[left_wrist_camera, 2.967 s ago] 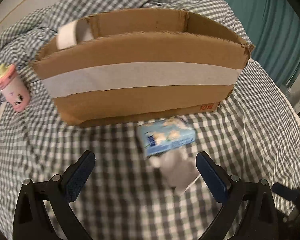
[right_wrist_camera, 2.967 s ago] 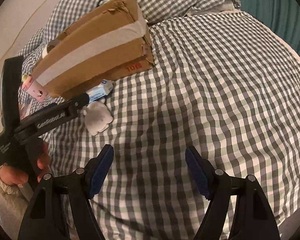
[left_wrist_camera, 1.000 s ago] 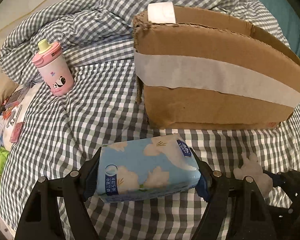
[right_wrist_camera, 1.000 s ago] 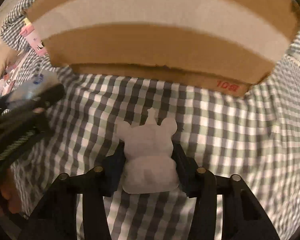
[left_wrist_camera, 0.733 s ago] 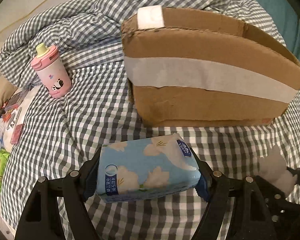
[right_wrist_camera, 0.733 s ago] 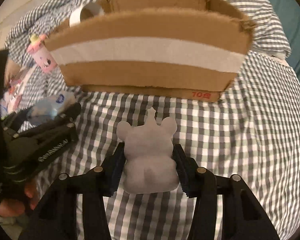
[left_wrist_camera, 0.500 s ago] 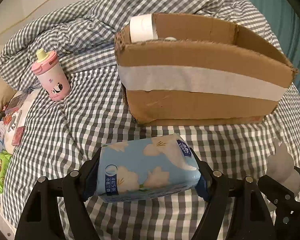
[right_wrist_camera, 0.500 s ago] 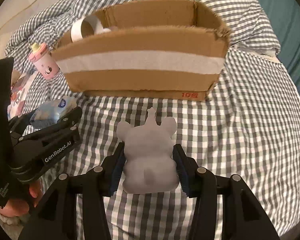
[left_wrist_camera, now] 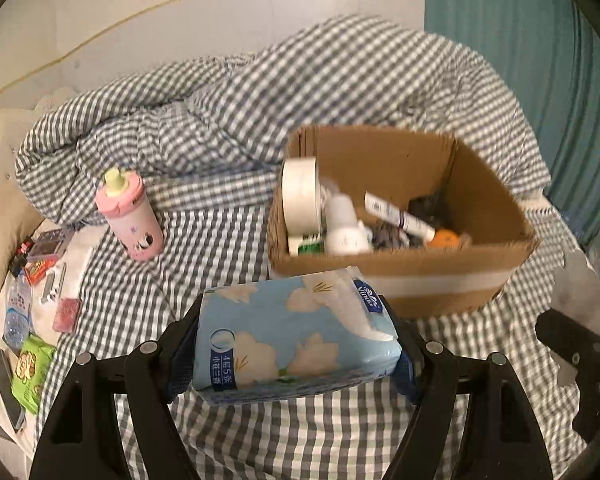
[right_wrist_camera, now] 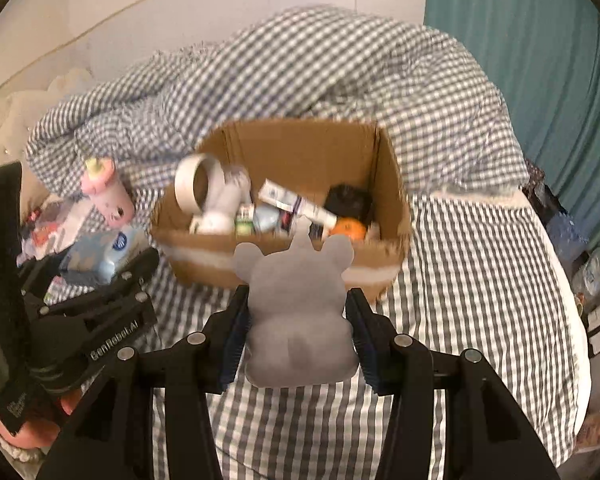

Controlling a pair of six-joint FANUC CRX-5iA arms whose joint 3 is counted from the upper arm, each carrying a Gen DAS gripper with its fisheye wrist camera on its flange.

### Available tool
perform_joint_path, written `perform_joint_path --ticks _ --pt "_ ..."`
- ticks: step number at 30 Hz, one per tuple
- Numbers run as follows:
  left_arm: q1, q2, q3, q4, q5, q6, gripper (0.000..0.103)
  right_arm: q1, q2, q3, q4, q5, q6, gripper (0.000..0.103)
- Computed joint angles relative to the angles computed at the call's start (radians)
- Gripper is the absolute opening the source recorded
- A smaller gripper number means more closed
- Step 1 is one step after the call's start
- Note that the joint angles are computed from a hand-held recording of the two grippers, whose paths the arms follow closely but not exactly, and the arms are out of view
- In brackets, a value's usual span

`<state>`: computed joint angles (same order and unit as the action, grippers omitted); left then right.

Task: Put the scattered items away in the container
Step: 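Carry the tissue pack and bear item over the box and release both into it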

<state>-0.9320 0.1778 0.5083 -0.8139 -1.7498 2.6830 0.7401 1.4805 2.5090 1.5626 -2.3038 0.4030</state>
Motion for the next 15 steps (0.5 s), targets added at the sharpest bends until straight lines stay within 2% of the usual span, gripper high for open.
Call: perform_joint_path --ticks 4,9,10,15 --pt "0.02 0.011 0.041 -0.014 0.001 -0.052 0.079 -0.014 -0.009 0.017 0.043 0.014 0.061 0.048" --pt "0.063 0.033 0.087 -0.016 0.043 -0.114 0.079 -0.049 0.0 0.095 0.077 0.041 0.139 0.048" --pt "0.073 0.04 0.098 -0.013 0.053 -0.127 0.079 -0.081 -0.008 0.08 0.095 -0.001 0.177 0.048" --pt "0.128 0.096 0.166 -0.001 0.098 -0.19 0.079 -0.131 0.018 0.188 0.091 0.024 0.258 0.048"
